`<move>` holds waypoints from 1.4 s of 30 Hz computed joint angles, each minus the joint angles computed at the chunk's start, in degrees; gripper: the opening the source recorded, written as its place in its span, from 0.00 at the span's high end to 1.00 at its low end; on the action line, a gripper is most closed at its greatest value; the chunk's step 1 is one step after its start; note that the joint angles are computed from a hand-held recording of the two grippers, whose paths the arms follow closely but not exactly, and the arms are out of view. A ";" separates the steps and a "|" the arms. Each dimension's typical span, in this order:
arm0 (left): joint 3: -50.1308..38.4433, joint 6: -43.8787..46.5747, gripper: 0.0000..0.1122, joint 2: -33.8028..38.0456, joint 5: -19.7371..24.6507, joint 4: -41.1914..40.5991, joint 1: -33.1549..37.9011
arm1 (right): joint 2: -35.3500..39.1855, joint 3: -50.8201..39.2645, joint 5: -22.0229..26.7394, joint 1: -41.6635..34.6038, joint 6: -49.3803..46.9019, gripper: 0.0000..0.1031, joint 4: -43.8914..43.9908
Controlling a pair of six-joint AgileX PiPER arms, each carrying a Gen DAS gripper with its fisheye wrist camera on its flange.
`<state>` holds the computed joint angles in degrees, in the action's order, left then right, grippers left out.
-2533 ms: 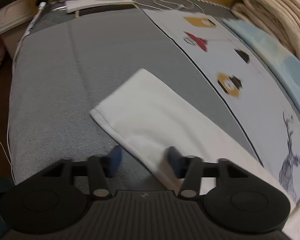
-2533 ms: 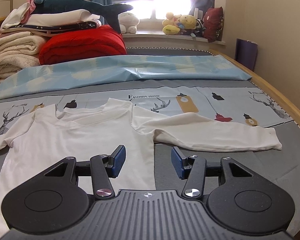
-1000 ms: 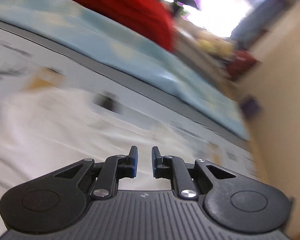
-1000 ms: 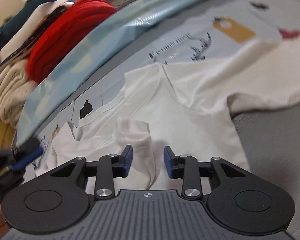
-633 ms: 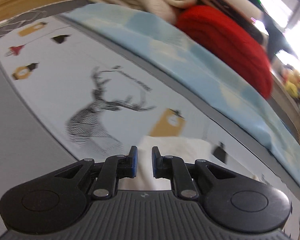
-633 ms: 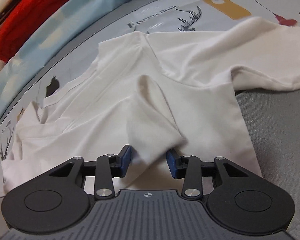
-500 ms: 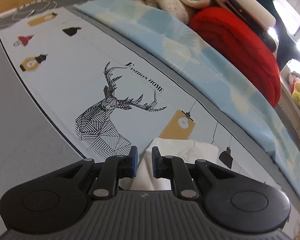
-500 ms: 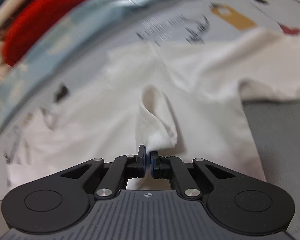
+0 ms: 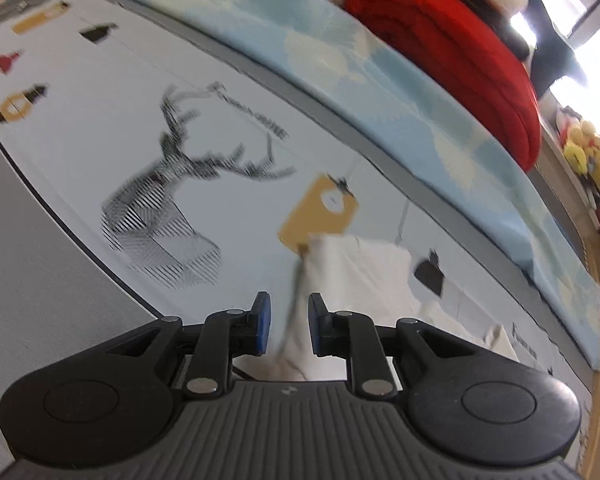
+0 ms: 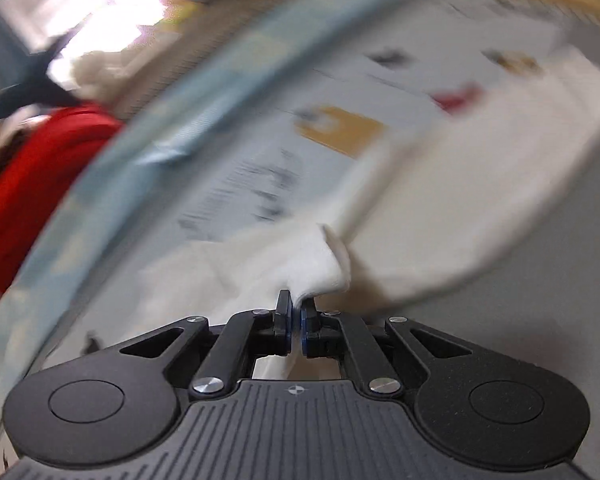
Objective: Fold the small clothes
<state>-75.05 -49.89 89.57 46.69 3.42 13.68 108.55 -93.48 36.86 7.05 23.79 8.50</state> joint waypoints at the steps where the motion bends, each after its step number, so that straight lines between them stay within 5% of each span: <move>1: -0.10 1.06 0.82 0.43 -0.05 -1.22 -0.13 | 0.68 -0.54 1.27 -0.69 -0.84 0.97 1.10; 9: -0.65 9.76 0.74 3.20 0.93 -10.50 -1.14 | 0.11 -1.54 0.65 -1.80 -10.66 0.97 8.02; 17: -4.12 11.87 0.74 6.95 7.30 -3.53 -5.75 | 2.14 -5.52 2.81 -2.10 -11.60 0.97 10.03; 20: -4.07 13.30 0.98 6.91 7.75 -1.01 -6.67 | 2.98 -6.87 4.65 -2.10 -13.13 0.96 10.86; 27: -3.46 12.40 0.99 4.92 8.08 3.08 -5.56 | 3.31 -7.43 5.62 -1.77 -14.46 0.96 11.72; 31: -4.64 10.54 0.99 5.75 11.30 6.26 -4.84 | 1.49 -5.24 3.33 -2.62 -24.75 0.96 21.79; 34: -4.35 13.37 0.97 6.91 11.95 2.32 -3.24 | 1.32 -5.74 2.91 -0.31 -21.80 0.96 12.58; 38: -5.21 11.49 0.90 5.66 11.02 5.91 -5.12 | 8.63 -14.99 17.44 0.54 -6.18 0.91 -3.80; 39: -5.02 12.34 0.79 5.01 9.71 5.34 -5.48 | 8.37 -14.54 17.27 0.26 -4.62 0.86 -4.37; 42: -4.51 16.20 0.73 4.64 7.73 6.49 -8.77 | 5.15 -11.60 12.24 2.67 0.56 0.81 -15.71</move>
